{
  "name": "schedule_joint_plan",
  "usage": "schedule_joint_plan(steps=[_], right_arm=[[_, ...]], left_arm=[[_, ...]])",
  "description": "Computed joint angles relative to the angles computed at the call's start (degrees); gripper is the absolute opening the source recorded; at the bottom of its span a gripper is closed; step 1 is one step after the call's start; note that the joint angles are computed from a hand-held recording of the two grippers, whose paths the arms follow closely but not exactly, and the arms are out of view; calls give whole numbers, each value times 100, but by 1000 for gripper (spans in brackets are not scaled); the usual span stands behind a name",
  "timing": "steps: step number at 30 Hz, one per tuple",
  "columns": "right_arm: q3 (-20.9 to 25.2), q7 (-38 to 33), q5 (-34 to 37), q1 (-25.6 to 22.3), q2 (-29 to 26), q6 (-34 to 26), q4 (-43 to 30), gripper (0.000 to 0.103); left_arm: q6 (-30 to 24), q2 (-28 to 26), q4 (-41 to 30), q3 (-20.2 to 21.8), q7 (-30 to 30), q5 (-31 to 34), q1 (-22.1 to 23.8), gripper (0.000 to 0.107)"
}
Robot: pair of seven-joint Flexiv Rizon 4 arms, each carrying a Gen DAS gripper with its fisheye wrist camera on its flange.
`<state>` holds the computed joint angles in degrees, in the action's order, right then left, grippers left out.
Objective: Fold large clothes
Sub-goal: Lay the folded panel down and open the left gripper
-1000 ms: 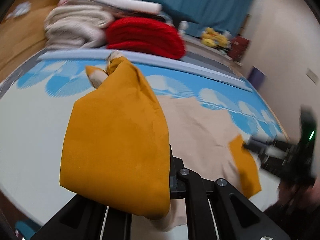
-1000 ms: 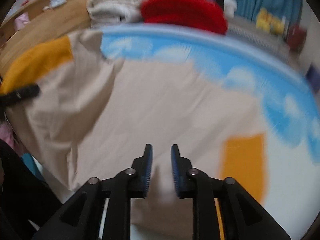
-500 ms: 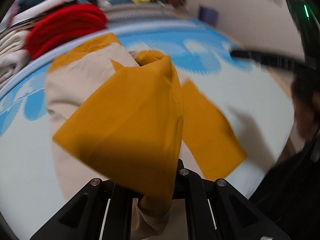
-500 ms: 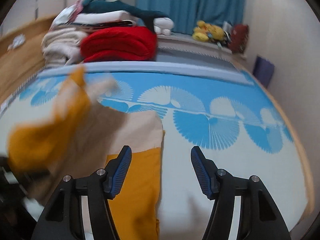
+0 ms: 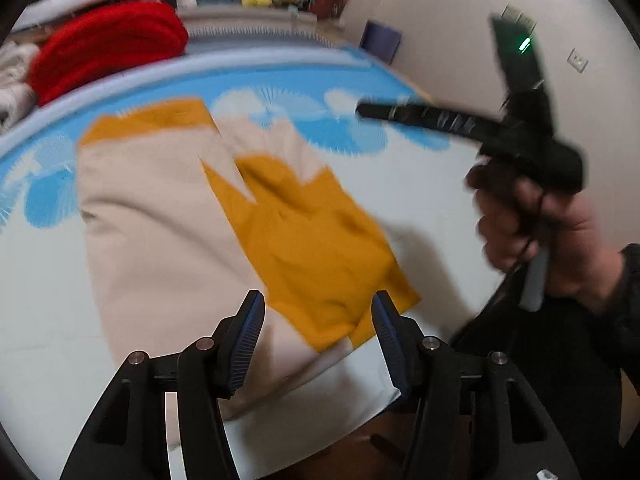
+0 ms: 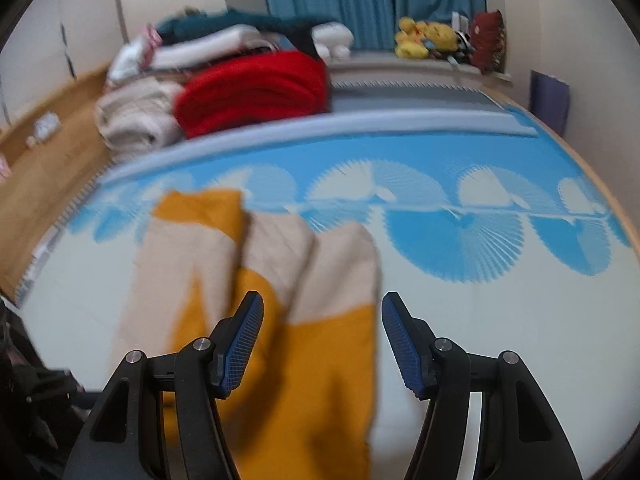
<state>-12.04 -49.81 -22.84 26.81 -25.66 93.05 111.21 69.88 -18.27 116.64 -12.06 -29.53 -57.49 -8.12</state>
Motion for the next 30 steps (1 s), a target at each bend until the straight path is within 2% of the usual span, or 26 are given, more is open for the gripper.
schedule_joint_plan(steps=[3, 5, 6, 9, 11, 12, 13, 14, 15, 16, 19, 22, 26, 28, 30], right_arm=[[759, -200, 234, -523, -72, 58, -181, 65], [1210, -363, 364, -807, -137, -92, -316, 66], [1317, -418, 405, -862, -153, -173, -362, 67], [2121, -816, 704, -1380, -300, -623, -633, 68], [2464, -1067, 944, -1576, -398, -950, -800, 69], [2493, -1144, 1025, -1572, -427, -1081, -857, 69], [2478, -1202, 1089, -1539, -440, -1154, -881, 69], [2458, -1254, 1137, -1500, -463, -1250, -922, 69], [2413, -1285, 1172, -1447, -481, -1318, -951, 69], [2373, -1311, 1204, -1401, -501, -1379, -981, 69], [2289, -1362, 1296, -1311, -548, -1518, -1050, 69], [2397, -1498, 1476, -1375, -615, -1836, -1203, 69], [2591, -1804, 1772, -1461, -794, -2729, -1552, 69], [2535, -1945, 1791, -1377, -888, -3255, -1705, 69], [2377, -2002, 1693, -1217, -927, -3521, -1747, 69]], left_arm=[[636, 208, 88, 9, 202, -382, -8, 52], [1172, 169, 13, 62, 170, -354, -40, 52], [1468, 106, -51, 140, 50, -155, -48, 53], [2031, -141, -229, 432, -514, 503, -24, 53], [2417, -366, -342, 543, -819, 740, -22, 53], [2590, -462, -360, 529, -991, 738, 25, 53], [2585, -518, -376, 532, -1069, 636, 68, 53], [2379, -588, -437, 722, -1440, 750, 3, 53], [2271, -630, -491, 740, -1636, 759, 45, 53], [2349, -639, -456, 572, -1634, 691, 187, 53], [2039, -636, -474, 675, -2042, 855, 268, 53], [1689, -684, -577, 793, -2379, 1196, 322, 53], [1601, -728, -635, 700, -2659, 1536, 468, 53], [1632, -705, -602, 491, -2684, 1588, 645, 53], [1619, -713, -606, 422, -2794, 1740, 730, 53]])
